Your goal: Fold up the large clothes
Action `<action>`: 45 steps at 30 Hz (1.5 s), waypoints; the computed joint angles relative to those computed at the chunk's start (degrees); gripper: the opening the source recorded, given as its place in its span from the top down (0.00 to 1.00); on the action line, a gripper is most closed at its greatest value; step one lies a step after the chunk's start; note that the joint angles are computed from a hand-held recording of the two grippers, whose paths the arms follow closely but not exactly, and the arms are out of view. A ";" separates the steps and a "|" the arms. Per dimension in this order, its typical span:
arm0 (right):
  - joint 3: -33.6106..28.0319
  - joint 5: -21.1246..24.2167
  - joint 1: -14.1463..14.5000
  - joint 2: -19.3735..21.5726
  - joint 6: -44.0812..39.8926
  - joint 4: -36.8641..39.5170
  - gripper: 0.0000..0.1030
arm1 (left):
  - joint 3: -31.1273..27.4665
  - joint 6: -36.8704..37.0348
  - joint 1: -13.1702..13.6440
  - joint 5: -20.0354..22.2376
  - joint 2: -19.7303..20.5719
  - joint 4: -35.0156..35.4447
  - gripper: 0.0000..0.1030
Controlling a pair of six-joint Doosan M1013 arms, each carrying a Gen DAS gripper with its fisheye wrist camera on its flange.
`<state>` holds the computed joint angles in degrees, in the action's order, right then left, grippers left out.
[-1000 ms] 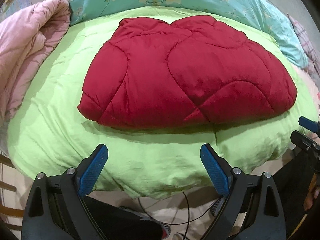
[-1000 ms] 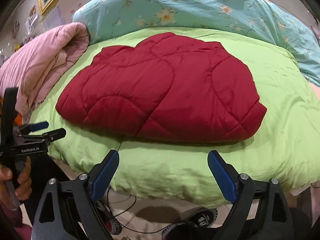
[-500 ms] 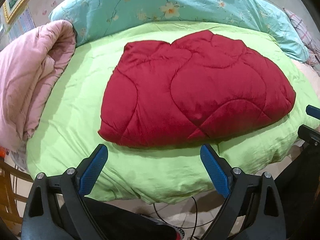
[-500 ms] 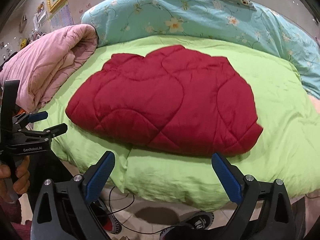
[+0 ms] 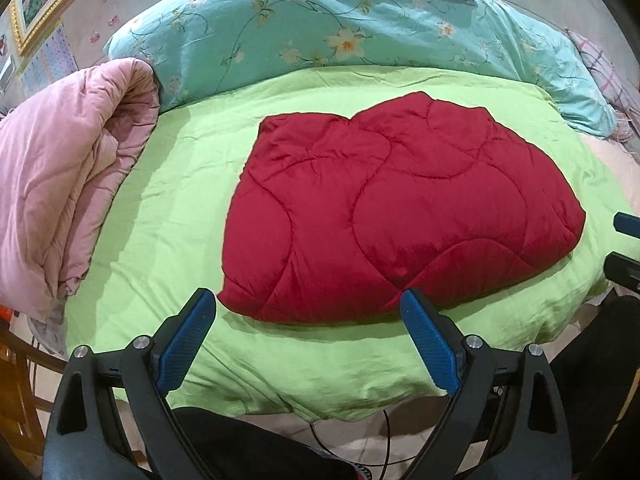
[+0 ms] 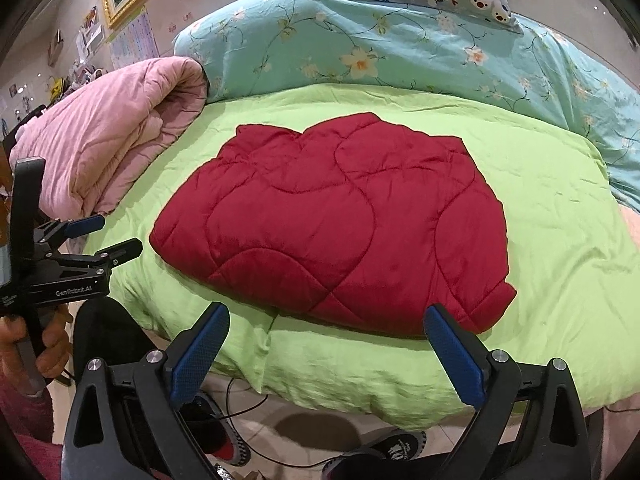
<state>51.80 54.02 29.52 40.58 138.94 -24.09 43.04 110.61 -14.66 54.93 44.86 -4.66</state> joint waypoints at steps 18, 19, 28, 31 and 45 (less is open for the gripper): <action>-3.13 2.04 -1.13 0.86 -3.45 2.35 0.03 | -5.61 -1.23 -0.45 3.57 2.68 1.07 0.08; -3.25 2.05 -1.24 0.96 -3.53 2.61 0.03 | -5.97 -1.25 -0.47 3.73 2.90 1.12 0.08; -4.21 3.00 -2.14 2.05 -3.29 3.86 0.03 | -9.82 -2.00 -0.60 6.79 5.39 0.78 0.08; -4.51 3.17 -2.33 2.36 -2.76 4.00 0.03 | -10.99 -1.65 -0.59 7.67 6.11 0.10 0.08; -5.39 3.57 -2.67 3.05 -3.18 4.72 0.03 | -12.39 -0.23 -1.09 8.15 6.87 -0.87 0.08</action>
<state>46.41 57.59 26.84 43.63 135.76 -19.38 30.65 110.39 -15.75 63.09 51.73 -5.53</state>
